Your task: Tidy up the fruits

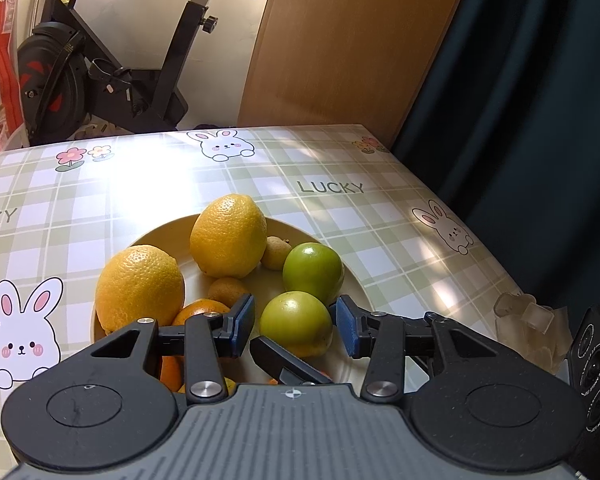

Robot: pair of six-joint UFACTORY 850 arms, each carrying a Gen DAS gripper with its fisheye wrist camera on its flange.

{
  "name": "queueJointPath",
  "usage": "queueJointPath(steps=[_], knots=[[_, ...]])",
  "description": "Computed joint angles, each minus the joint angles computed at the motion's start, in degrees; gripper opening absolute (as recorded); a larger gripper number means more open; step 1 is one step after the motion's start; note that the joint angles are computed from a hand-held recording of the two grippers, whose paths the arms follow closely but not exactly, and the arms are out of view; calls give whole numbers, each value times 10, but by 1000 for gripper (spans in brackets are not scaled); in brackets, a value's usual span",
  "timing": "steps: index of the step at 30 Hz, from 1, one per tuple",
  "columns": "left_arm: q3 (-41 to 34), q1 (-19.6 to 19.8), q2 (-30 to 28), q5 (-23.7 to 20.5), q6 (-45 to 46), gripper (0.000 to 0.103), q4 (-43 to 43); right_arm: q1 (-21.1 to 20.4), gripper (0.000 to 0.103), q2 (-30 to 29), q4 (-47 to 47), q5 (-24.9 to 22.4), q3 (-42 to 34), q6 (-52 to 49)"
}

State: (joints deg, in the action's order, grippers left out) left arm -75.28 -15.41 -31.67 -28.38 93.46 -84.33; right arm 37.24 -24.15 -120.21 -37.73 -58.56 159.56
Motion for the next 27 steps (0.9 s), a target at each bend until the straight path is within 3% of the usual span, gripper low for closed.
queueJointPath(steps=[4,8,11,15,24,27], knots=[[24,0,24,23,57,52,-52,1,67,2,-14,-7,5,19],[66,8,66,49,155,81,-157,-1,76,12,-55,-6,18,55],[105,15,103,62,288,91,-292,6,82,18,-28,-23,25,54],[134,15,140,97,440,94,-441,7,86,33,-11,-22,30,50],[166,42,198,112,369,94,-424,35,97,73,125,-44,4,-116],[187,46,219,110,419,94,-476,45,102,84,175,-52,-9,-183]])
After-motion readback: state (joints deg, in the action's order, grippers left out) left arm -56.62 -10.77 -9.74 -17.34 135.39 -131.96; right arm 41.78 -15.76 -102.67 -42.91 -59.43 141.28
